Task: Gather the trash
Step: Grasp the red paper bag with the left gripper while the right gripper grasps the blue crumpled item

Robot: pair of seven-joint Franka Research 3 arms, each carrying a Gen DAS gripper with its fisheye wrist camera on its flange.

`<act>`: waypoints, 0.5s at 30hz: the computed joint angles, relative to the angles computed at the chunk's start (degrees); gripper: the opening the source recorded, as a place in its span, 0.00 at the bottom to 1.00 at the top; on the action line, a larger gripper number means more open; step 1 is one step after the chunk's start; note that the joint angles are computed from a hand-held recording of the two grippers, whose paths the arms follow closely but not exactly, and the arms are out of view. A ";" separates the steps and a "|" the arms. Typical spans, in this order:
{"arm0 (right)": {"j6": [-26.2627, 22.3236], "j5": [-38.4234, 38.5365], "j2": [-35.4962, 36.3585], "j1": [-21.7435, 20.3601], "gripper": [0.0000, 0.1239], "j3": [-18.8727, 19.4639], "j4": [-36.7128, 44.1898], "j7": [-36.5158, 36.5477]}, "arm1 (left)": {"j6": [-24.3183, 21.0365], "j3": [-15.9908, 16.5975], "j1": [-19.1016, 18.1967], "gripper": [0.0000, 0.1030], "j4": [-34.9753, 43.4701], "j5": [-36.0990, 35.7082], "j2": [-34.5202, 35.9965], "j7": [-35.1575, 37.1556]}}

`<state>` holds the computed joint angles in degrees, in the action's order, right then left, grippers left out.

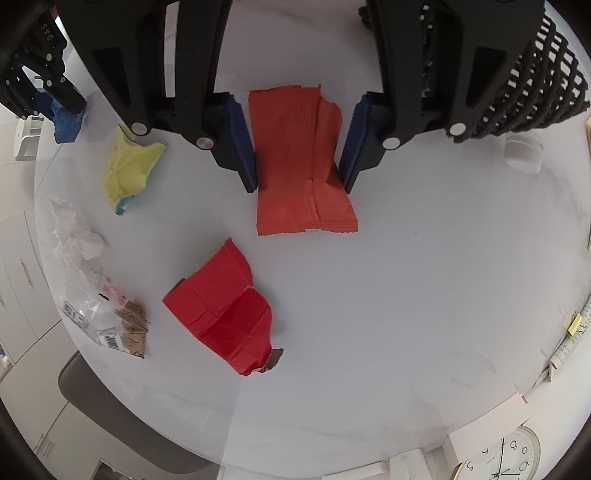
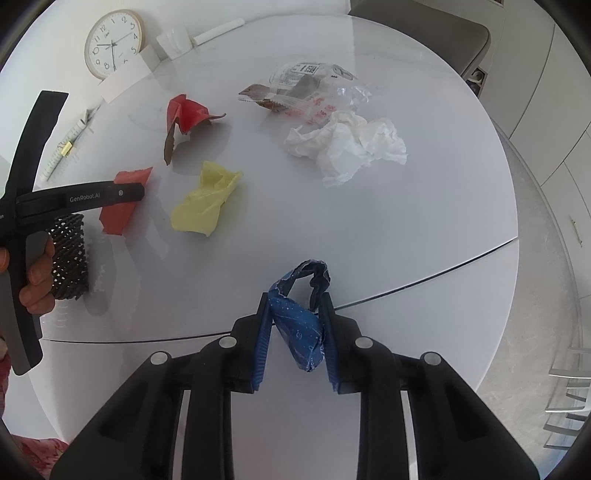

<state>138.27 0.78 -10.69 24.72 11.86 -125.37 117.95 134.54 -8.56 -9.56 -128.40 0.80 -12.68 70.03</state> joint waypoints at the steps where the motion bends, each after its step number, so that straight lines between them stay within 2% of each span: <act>1: 0.14 0.01 -0.54 0.01 0.21 0.01 -0.34 0.22 | -0.03 0.07 -0.13 0.43 -0.26 -0.33 -0.54 0.39; 8: 0.74 0.50 -5.63 -0.42 0.21 0.73 -3.85 2.52 | -1.66 0.19 -2.90 0.43 -3.39 -3.35 -7.33 3.57; 15: -0.27 1.65 -15.73 -1.44 0.21 2.43 -11.08 6.57 | -4.53 -0.42 -8.88 0.43 -6.90 -8.30 -15.06 6.60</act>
<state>138.00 2.43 -26.43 23.28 14.29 -136.45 124.51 130.00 -8.98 -18.43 -135.30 -7.50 -27.74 76.63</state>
